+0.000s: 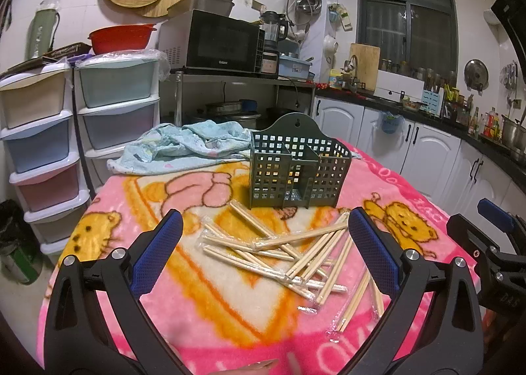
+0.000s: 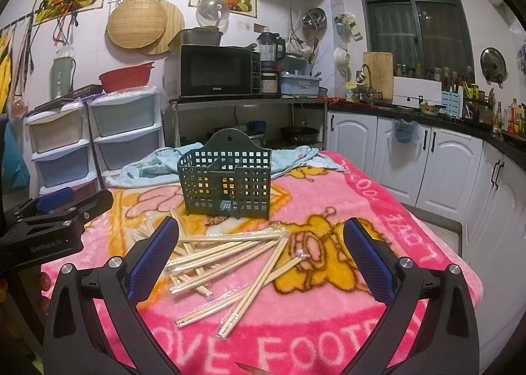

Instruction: Organize utensils

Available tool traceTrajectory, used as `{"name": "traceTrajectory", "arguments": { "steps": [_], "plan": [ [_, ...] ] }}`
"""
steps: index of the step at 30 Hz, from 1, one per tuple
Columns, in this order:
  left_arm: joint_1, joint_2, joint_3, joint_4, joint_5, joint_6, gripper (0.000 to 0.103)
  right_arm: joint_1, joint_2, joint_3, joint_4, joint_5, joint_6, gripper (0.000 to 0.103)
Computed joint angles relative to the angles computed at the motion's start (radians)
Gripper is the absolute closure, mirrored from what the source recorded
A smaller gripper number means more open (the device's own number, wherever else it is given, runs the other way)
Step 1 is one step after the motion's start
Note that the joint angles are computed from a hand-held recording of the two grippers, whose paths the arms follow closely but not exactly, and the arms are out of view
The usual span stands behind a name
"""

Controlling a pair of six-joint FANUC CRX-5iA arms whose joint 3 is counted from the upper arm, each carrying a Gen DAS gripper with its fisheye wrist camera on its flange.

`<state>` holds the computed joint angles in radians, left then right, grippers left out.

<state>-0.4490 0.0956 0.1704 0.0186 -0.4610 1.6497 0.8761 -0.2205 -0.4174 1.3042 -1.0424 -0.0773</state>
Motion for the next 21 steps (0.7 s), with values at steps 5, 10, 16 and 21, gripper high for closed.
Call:
{"name": "traceTrajectory", "arguments": {
  "steps": [5,10,16,21],
  "plan": [
    [0.001,0.002,0.004,0.012,-0.005,-0.013,0.01,0.002,-0.003,-0.002,0.001,0.001,0.003,0.006],
    [0.01,0.004,0.011,0.05,-0.017,-0.041,0.01,-0.009,0.003,0.004,-0.01,0.043,0.032,0.006],
    [0.031,-0.002,-0.023,0.142,0.008,-0.103,0.01,-0.02,-0.004,0.006,-0.02,0.094,0.071,0.006],
    [0.046,0.001,-0.032,0.179,0.013,-0.125,0.01,-0.026,-0.003,0.024,-0.044,0.124,0.108,0.006]
  ]
}}
